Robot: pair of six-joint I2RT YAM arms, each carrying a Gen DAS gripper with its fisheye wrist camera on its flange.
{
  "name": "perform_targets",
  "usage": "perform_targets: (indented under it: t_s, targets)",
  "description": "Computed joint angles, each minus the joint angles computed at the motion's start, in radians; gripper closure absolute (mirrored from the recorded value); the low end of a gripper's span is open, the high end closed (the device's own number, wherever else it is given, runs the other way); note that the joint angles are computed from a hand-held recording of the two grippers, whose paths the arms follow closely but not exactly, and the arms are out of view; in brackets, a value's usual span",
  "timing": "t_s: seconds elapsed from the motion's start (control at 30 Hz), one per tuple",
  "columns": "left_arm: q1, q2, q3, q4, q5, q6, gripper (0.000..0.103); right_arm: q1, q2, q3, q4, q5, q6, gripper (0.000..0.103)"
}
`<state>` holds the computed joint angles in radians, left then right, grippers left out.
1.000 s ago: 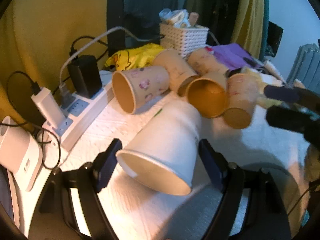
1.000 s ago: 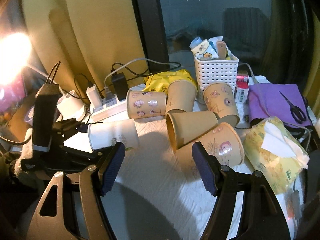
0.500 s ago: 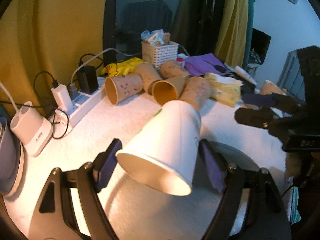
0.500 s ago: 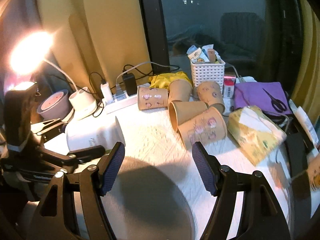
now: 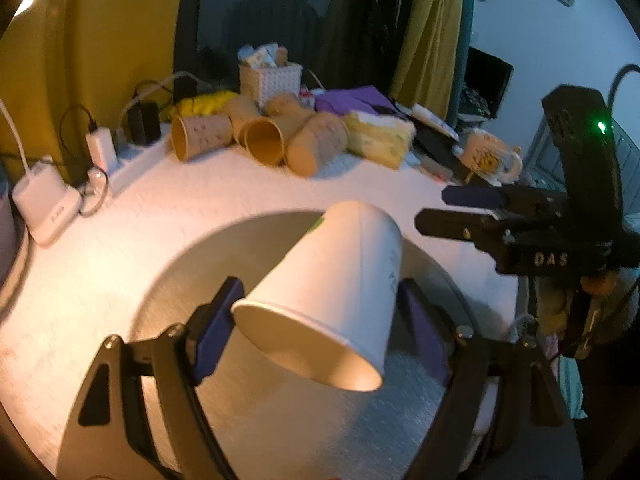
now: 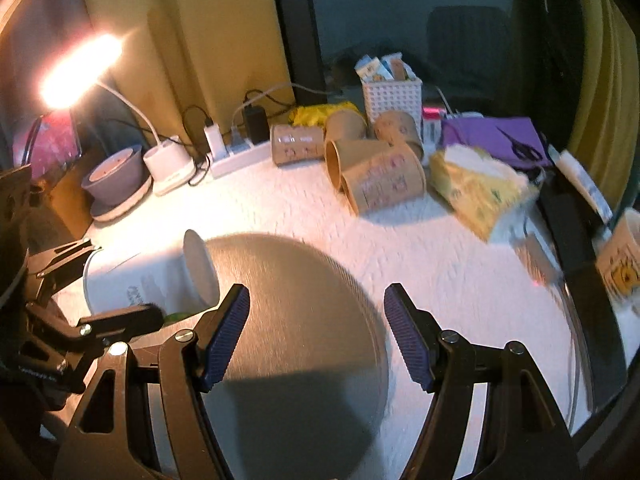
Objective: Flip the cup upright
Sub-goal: 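Lift the white cup with the right gripper and carry it over the mat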
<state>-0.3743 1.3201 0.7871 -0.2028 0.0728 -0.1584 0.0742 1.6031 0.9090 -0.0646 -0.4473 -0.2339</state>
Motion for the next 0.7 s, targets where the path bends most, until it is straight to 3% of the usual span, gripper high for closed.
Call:
perform_targets:
  t_s: [0.37, 0.7]
  targets:
    - [-0.162, 0.027, -0.051, 0.003, -0.077, -0.038, 0.023, -0.055, 0.03, -0.073, -0.017, -0.027, -0.042, 0.03]
    - [-0.2, 0.072, -0.008, -0.035, -0.101, -0.045, 0.023, -0.074, 0.068, -0.069, -0.039, -0.081, -0.096, 0.03]
